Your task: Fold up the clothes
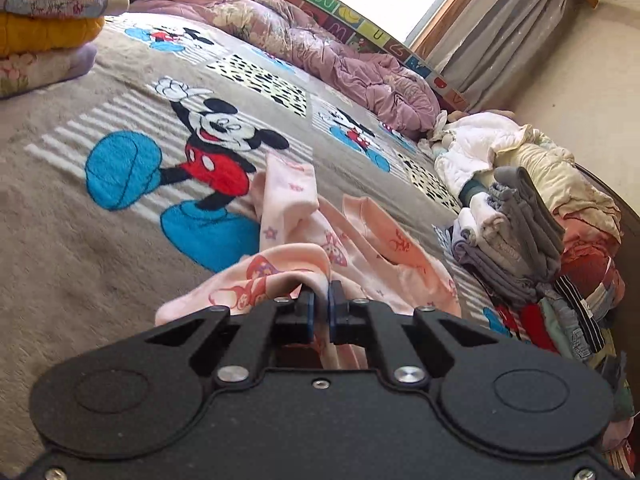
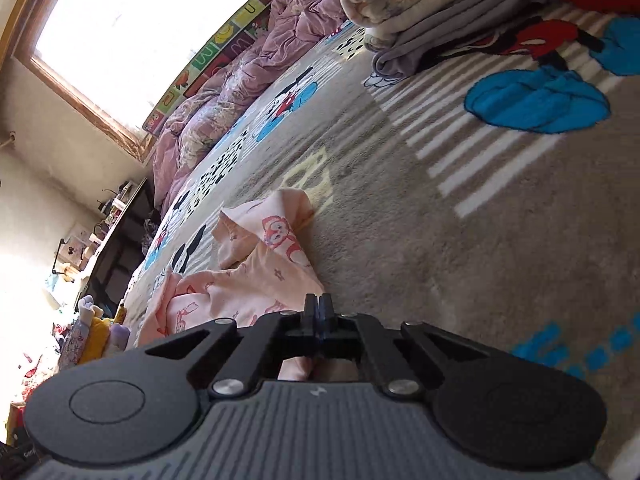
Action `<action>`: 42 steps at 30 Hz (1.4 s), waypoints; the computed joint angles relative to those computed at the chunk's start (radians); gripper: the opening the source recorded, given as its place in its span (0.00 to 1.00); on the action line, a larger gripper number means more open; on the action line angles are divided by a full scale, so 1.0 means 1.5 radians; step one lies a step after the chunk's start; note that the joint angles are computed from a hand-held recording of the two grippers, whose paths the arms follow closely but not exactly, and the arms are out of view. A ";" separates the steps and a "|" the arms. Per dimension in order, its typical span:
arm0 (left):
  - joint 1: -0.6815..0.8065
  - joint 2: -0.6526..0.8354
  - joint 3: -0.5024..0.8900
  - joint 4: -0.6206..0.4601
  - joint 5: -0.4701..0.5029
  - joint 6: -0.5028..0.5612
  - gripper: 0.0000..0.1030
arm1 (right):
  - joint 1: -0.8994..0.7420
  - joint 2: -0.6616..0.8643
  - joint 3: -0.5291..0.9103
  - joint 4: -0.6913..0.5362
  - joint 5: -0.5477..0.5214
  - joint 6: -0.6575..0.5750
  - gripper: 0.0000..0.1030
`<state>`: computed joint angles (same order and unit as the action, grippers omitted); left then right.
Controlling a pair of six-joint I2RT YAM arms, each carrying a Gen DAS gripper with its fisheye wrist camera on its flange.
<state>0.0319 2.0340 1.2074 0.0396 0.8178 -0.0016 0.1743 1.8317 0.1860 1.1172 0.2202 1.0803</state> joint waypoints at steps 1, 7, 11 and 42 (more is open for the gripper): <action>0.011 -0.006 0.003 -0.003 0.004 -0.004 0.04 | 0.025 -0.006 -0.023 0.017 0.017 0.017 0.03; 0.057 -0.044 -0.042 -0.014 -0.046 -0.023 0.14 | 0.072 -0.055 -0.044 -0.009 0.055 0.051 0.10; 0.078 -0.064 -0.096 -0.032 -0.052 -0.035 0.61 | 0.005 -0.051 0.016 -0.065 0.000 0.030 0.78; 0.114 -0.028 -0.021 -0.359 0.008 0.204 0.06 | 0.395 0.020 -0.075 0.005 0.235 0.358 0.10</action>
<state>0.2031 1.9922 1.1756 -0.4996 0.8291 0.3050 0.7667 1.8611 0.0734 1.1249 0.5720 1.6171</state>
